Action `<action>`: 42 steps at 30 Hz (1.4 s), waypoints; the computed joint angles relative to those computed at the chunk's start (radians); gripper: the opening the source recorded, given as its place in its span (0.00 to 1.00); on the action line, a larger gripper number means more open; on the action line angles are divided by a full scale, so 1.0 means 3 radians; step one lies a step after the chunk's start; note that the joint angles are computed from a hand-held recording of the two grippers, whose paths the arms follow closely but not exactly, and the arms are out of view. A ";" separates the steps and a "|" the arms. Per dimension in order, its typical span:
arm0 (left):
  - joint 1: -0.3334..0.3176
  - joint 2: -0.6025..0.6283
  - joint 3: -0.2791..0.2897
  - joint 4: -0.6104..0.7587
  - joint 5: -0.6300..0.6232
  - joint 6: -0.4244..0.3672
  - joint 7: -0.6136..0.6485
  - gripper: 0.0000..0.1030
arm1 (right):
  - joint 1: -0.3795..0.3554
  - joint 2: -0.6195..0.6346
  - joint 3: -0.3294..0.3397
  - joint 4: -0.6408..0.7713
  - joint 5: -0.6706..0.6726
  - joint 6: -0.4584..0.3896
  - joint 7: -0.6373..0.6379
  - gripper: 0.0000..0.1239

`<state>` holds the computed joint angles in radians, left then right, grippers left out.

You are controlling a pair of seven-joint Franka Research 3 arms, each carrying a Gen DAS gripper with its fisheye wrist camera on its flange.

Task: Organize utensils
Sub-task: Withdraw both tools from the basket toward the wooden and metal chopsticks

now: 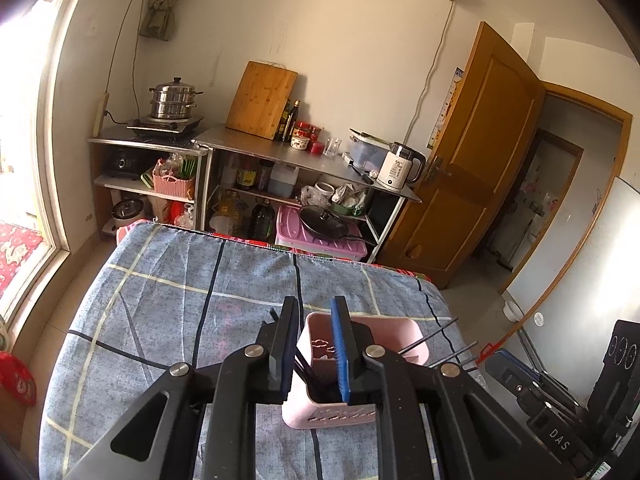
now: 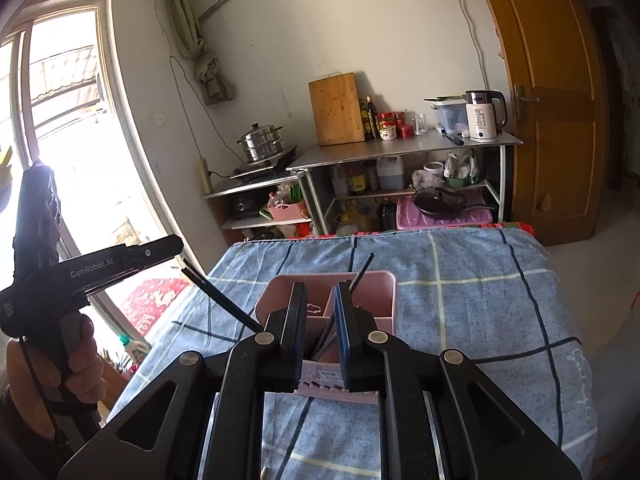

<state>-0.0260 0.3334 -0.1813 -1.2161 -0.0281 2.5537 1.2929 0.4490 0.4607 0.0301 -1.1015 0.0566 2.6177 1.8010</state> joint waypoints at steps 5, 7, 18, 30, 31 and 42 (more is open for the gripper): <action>0.0020 -0.0459 -0.0029 -0.0661 -0.0102 0.0248 0.0088 0.16 | 0.0034 -0.0418 -0.0002 -0.0640 -0.0075 0.0251 0.0008 0.11; -0.0003 -0.0626 -0.0018 -0.0903 -0.0115 0.0339 0.0102 0.16 | 0.0035 -0.0585 0.0011 -0.0896 -0.0110 0.0347 0.0019 0.11; -0.0247 -0.1376 0.0069 -0.2104 -0.0096 0.0664 0.0145 0.16 | -0.0030 -0.1289 0.0128 -0.1970 -0.0437 0.0668 0.0301 0.11; -0.0452 -0.1880 0.0115 -0.2924 0.0137 0.0833 -0.0062 0.16 | -0.0190 -0.1750 0.0335 -0.2775 -0.0185 0.0820 0.0200 0.11; -0.0471 -0.1908 0.0123 -0.2976 0.0145 0.0840 -0.0070 0.16 | -0.0199 -0.1776 0.0349 -0.2823 -0.0157 0.0830 0.0198 0.11; -0.0601 -0.1957 0.0204 -0.3263 0.0092 0.0768 -0.0023 0.16 | -0.0249 -0.1880 0.0420 -0.3103 0.0034 0.0779 0.0136 0.11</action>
<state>-0.2063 -0.2538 -0.1202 -2.1951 -0.0004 2.7841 1.2859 0.3742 -0.1034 0.1563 -2.0325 0.0670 2.8513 1.8417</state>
